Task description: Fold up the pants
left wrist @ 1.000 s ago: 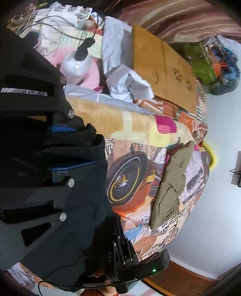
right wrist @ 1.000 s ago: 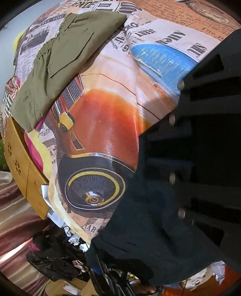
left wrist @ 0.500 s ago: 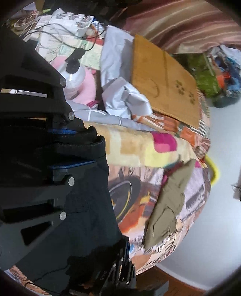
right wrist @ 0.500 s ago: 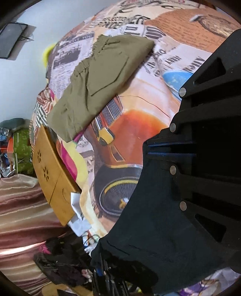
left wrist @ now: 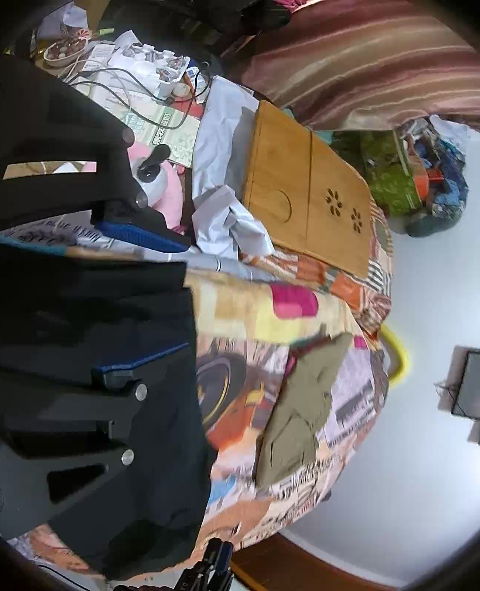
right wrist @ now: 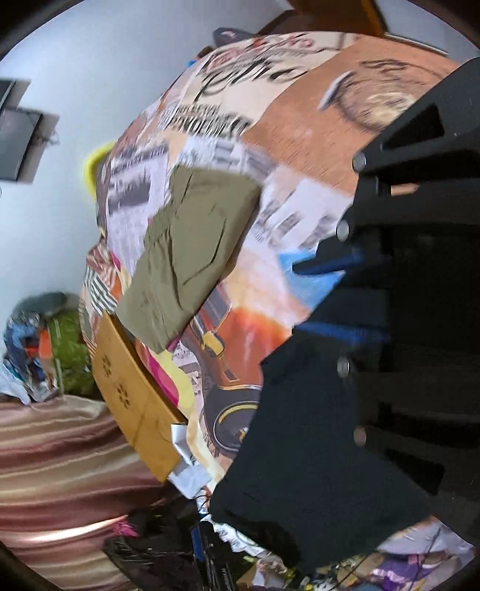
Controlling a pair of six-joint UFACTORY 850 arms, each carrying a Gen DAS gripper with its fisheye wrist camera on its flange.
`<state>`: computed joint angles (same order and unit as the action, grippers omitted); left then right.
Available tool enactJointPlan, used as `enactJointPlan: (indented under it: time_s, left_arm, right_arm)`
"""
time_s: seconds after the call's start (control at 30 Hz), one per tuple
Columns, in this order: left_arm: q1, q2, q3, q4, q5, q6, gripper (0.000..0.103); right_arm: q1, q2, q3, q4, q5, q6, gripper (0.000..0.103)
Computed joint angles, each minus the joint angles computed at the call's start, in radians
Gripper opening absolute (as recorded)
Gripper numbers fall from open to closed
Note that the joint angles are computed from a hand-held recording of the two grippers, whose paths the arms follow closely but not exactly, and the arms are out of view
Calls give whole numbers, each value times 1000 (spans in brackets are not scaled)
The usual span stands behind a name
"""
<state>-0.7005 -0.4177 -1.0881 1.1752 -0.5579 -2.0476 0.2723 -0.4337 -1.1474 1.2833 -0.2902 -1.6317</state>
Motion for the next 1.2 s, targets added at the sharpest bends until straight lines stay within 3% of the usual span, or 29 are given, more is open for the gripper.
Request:
enactJointPlan:
  time_s: [0.2,0.33,0.43,0.53,0.63,0.7,0.87,1.07,1.2]
  left_arm:
    - [-101,-19,-14,-41,16,22,54]
    - [-148,-81,-44,-120,37,66,54]
    - [-167,-143,-71,-256,1,168,53]
    - [-187,-146,-46,-217,-24,134,52]
    - [-201,-149,-61,-267,-81,207,49]
    - [-211,-160,-75,-302,-161,262,50]
    - [-185,-108,-4,-271,-70,193,51]
    - [-196,-65,1,-289,-140,150,49]
    - [-217,5,61,-246,-142,25,64]
  right_arm:
    - [-38,115,172,120,-21,-145,31]
    - [-56,133,250,144,-38,-173,32]
    - [-65,122,287,141,-28,-176,32]
    - [-95,148,338,264,-58,-306,32]
    - [-126,166,358,253,-79,-296,32]
    - [-150,175,374,267,-87,-317,32]
    - [-203,192,406,314,-110,-351,32]
    - [-265,249,453,363,-156,-347,32]
    - [-286,281,472,419,-160,-375,32]
